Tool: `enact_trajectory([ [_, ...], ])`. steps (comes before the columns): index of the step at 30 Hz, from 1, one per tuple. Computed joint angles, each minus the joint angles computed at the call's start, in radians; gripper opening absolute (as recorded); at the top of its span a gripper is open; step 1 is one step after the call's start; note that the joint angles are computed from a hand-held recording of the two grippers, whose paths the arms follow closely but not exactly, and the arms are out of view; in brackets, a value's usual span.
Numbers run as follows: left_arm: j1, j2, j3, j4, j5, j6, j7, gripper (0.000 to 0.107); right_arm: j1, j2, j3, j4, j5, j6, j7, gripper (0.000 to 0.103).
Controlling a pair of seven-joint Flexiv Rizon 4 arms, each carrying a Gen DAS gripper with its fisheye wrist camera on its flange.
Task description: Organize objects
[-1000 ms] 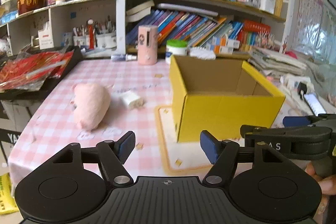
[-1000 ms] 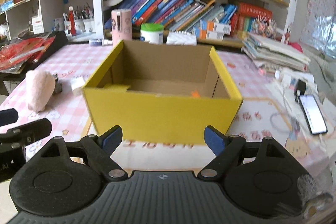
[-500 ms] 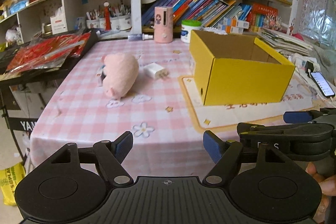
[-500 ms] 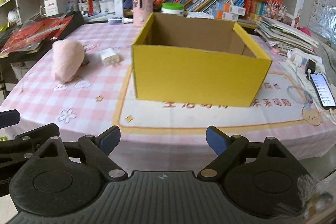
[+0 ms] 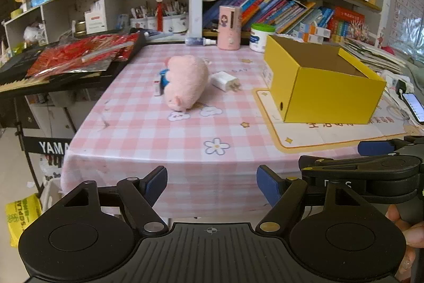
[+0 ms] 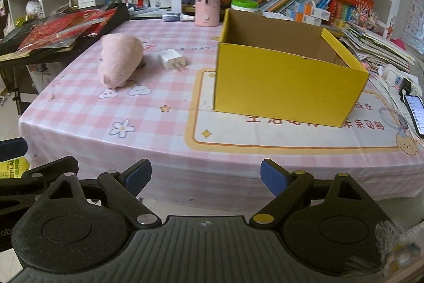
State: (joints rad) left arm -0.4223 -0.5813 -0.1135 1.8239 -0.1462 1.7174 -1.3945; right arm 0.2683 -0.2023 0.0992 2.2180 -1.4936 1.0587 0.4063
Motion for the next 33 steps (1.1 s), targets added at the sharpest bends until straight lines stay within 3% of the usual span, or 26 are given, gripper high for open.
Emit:
enact_trajectory([
  [20, 0.003, 0.008, 0.052, 0.011, -0.02, 0.018, -0.028, 0.077, 0.044, -0.073, -0.015, -0.098, 0.001, 0.026, -0.053, 0.09],
  [33, -0.075, -0.081, 0.165, -0.152, -0.034, -0.074, -0.085, 0.077, 0.023, -0.163, -0.067, -0.198, 0.006, 0.126, -0.129, 0.09],
])
